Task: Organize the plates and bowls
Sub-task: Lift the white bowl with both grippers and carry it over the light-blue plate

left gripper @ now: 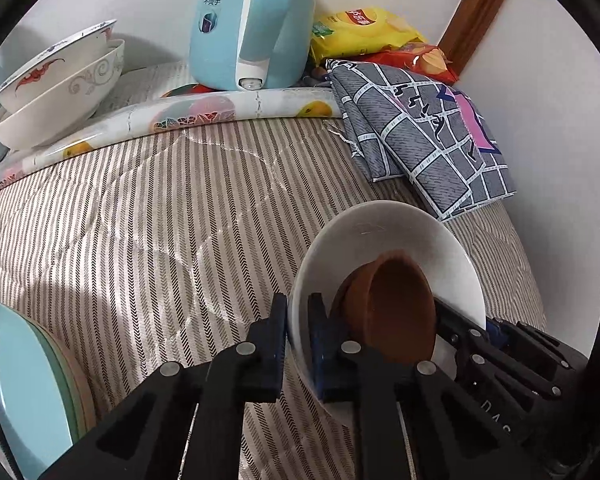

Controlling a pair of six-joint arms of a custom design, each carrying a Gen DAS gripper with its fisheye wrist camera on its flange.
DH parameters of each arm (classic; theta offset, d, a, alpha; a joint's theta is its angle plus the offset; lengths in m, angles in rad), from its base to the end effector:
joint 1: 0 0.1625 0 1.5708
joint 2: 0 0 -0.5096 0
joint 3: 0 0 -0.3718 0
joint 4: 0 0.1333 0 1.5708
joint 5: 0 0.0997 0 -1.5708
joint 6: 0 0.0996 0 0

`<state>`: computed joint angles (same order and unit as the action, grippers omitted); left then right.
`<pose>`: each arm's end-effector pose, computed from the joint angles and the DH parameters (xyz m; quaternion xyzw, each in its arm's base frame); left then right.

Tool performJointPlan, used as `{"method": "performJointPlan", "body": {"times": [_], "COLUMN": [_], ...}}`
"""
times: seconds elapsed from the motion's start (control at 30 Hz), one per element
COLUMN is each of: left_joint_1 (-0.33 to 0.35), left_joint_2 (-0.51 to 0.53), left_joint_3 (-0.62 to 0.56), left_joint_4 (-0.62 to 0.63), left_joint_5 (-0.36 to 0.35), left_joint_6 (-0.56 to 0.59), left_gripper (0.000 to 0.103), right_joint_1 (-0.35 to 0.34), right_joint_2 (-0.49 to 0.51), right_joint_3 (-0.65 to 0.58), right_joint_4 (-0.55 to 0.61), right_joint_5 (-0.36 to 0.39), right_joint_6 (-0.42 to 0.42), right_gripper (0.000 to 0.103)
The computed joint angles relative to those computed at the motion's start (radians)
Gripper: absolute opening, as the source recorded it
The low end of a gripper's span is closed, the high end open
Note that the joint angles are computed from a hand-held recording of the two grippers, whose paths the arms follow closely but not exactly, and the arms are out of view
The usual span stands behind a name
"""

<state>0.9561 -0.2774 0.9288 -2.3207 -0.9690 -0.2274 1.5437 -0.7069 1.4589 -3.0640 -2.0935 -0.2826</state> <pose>-0.3601 -0.8390 0.0047 0.1693 0.9389 -0.1639 0.2509 0.0621 -0.7928 0.2432 0.0219 -0.9050 0.3085 0.2919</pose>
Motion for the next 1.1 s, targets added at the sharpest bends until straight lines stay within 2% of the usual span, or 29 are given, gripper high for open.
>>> {"method": "performJointPlan", "body": {"times": [0.23, 1.1], "left_joint_1": [-0.006, -0.026], "left_joint_2": [-0.017, -0.101], "left_joint_3": [0.032, 0.183], "left_joint_4": [-0.024, -0.101], "left_joint_5": [0.01, -0.002], "left_joint_6": [0.004, -0.034], "left_gripper": [0.007, 0.007], "right_joint_1": [0.008, 0.022], "right_joint_2": [-0.003, -0.061], "right_joint_3": [0.016, 0.121], "right_joint_4": [-0.03, -0.07], "right_joint_5": [-0.021, 0.007], "right_joint_6": [-0.002, 0.055], "right_gripper": [0.012, 0.011]}}
